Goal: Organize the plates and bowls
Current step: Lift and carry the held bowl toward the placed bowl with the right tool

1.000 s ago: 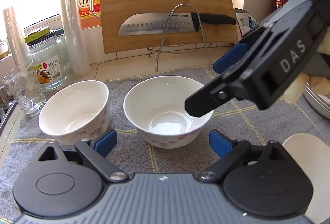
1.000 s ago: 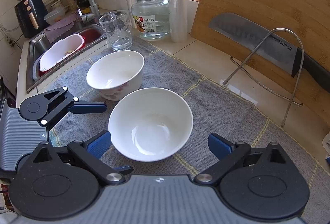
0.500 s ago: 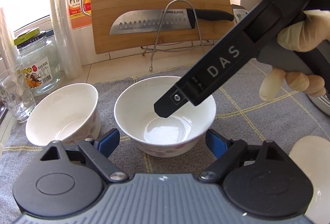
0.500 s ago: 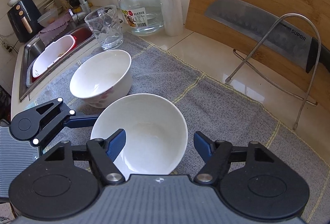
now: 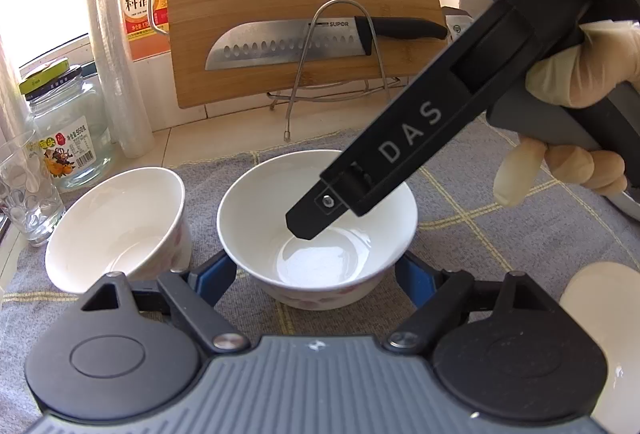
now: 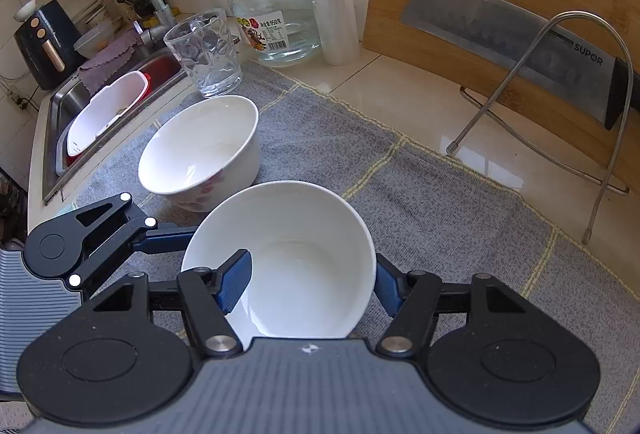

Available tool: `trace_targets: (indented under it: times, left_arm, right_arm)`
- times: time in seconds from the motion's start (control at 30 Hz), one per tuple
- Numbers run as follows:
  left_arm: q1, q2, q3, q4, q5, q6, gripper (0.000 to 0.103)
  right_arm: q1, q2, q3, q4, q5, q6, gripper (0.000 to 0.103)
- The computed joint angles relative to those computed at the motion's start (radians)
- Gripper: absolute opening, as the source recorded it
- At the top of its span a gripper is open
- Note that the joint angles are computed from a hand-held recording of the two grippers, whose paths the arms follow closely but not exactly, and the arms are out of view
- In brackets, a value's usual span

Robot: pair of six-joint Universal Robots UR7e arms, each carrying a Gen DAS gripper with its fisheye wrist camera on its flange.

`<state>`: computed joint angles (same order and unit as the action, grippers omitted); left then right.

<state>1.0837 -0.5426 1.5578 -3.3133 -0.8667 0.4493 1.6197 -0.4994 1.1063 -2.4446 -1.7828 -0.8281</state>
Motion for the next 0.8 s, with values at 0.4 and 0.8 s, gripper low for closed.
trace_targets:
  times: [0.4, 0.8]
  left_arm:
    - [-0.032, -0.038, 0.049, 0.029, 0.022, -0.013, 0.086]
    - [-0.098, -0.105, 0.179, 0.009, 0.051, -0.083, 0.086]
  right_arm:
    - [0.002, -0.068, 0.081, -0.006, 0.027, 0.027, 0.070]
    - [0.001, -0.207, 0.257, -0.034, 0.078, 0.034, 0.070]
